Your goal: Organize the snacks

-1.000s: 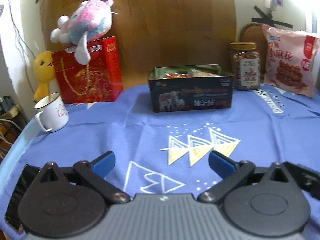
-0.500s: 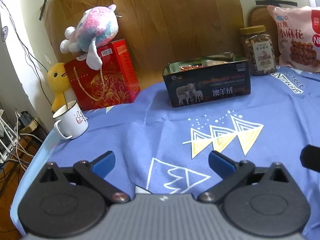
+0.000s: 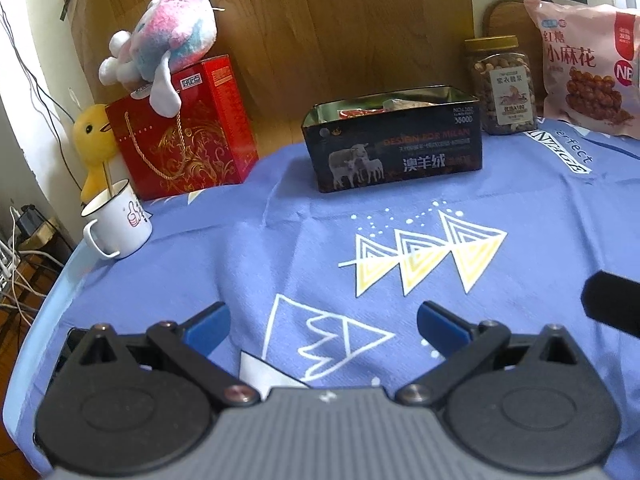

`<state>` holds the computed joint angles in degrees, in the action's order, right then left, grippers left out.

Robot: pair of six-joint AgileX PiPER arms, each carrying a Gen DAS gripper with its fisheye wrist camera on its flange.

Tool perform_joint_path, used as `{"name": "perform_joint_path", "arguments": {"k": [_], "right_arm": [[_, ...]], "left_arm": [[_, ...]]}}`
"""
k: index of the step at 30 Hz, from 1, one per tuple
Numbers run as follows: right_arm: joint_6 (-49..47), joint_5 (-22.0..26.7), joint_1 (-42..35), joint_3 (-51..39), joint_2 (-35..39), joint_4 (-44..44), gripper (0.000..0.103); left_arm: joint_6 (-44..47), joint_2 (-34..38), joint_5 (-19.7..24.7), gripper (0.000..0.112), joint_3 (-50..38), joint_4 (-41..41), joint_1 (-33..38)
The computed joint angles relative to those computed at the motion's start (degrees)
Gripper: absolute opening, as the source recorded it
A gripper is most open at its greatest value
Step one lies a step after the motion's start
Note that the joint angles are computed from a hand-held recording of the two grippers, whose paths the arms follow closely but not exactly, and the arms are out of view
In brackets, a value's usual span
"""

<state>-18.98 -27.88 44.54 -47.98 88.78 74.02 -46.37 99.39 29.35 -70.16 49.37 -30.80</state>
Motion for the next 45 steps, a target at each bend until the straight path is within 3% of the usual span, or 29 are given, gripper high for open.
{"name": "perform_joint_path", "arguments": {"k": [7,14,22,34,40,43,45], "right_arm": [[0.1,0.0,0.0,0.0,0.0,0.1,0.077],[-0.5,-0.5,0.3,0.1,-0.1,0.8,0.077],[-1.9,-2.2,1.2,-0.1,-0.1,2.4,0.078],[-3.2,-2.1,1.2,-0.7,0.4,3.8,0.078],[-11.4,-0.7,-0.2,-1.9,0.2,10.5,0.078],[-19.6,-0.4,-2.9,-3.8,0.5,14.0,0.078],[-22.1,-0.4,-5.3,-4.8,1.5,14.1,0.079]], "left_arm": [[-1.4,-0.4,-0.6,0.103,0.9,2.1,-0.3],[6.5,-0.3,-1.6,0.103,-0.2,-7.0,0.9],[10.9,-0.7,-1.7,0.103,-0.1,-12.0,0.7],[10.9,-0.4,-1.4,0.103,-0.4,-12.6,0.5],[16.0,1.0,-4.2,0.103,-2.9,-18.7,2.2],[12.7,5.4,-4.7,0.103,-8.1,-14.8,2.5],[15.6,10.1,-4.3,0.103,-14.3,-17.7,3.1]]}}
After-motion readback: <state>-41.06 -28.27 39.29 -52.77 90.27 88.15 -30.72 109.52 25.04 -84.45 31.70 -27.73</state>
